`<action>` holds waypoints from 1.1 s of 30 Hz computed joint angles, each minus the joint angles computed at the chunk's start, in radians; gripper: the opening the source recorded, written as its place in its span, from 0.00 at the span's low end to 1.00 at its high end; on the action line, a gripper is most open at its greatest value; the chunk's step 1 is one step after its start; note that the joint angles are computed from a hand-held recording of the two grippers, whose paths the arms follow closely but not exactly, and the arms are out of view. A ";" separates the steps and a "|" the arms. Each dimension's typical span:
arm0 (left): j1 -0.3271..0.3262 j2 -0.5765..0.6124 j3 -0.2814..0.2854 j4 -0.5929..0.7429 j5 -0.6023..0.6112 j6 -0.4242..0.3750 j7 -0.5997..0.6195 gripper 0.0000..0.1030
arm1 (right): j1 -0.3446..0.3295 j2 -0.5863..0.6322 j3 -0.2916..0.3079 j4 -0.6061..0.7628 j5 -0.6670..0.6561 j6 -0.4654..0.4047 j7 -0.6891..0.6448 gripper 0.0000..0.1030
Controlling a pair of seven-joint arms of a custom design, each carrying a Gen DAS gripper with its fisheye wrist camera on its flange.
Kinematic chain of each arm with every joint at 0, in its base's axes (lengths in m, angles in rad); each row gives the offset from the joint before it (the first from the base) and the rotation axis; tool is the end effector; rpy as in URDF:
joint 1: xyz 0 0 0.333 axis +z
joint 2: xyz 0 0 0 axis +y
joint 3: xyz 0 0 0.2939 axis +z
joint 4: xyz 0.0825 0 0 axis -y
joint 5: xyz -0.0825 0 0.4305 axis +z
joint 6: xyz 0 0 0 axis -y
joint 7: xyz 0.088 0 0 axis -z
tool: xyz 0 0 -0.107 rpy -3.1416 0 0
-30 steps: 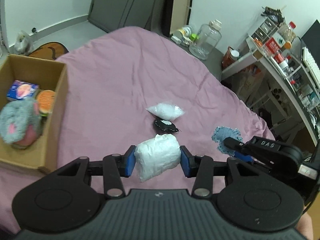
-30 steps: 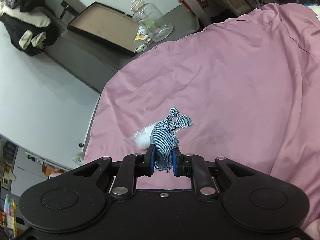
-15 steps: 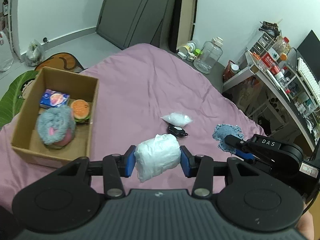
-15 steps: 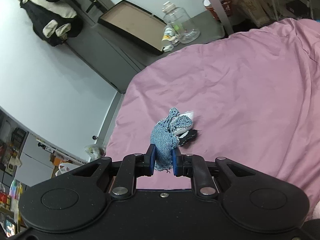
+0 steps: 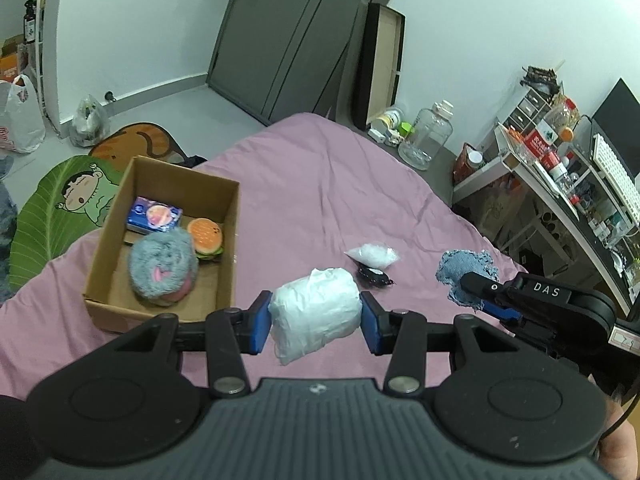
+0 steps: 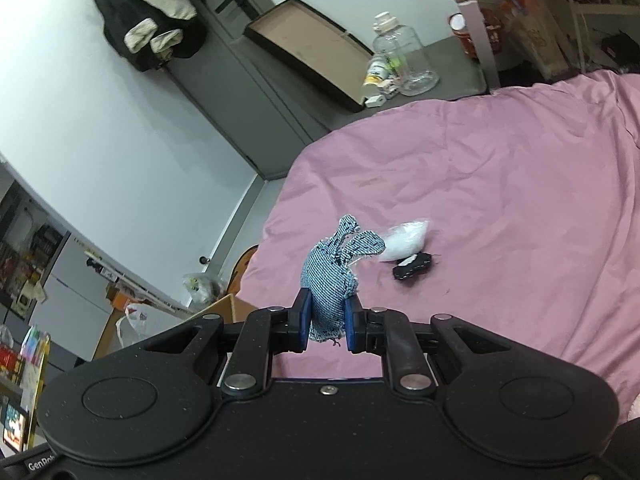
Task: Organize soft objects
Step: 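Carry the white bundle and denim plush with both grippers to the box, then lower both held items into the box and open both grippers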
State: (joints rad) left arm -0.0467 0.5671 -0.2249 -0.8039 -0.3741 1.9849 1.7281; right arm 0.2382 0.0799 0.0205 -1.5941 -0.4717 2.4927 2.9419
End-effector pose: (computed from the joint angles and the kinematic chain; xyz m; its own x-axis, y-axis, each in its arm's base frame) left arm 0.7449 -0.1609 0.6794 -0.4104 -0.8306 0.3764 -0.7892 0.1166 -0.6030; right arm 0.6575 0.1760 0.6477 -0.4941 -0.6797 -0.5421 -0.3788 0.7296 -0.5694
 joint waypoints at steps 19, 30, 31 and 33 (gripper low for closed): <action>0.071 -0.030 0.017 -0.029 -0.032 0.028 0.024 0.43 | 0.072 0.114 0.004 0.182 -0.005 -0.042 -0.087 0.16; 0.088 0.046 0.022 0.064 -0.013 0.005 0.009 0.43 | 0.105 0.191 -0.004 0.263 0.016 0.011 -0.119 0.16; 0.087 0.064 0.023 0.089 -0.006 -0.002 0.001 0.43 | 0.107 0.204 -0.005 0.277 0.023 0.015 -0.124 0.16; 0.083 0.108 0.022 0.155 0.011 -0.024 -0.014 0.43 | 0.111 0.230 -0.005 0.307 0.040 0.021 -0.144 0.16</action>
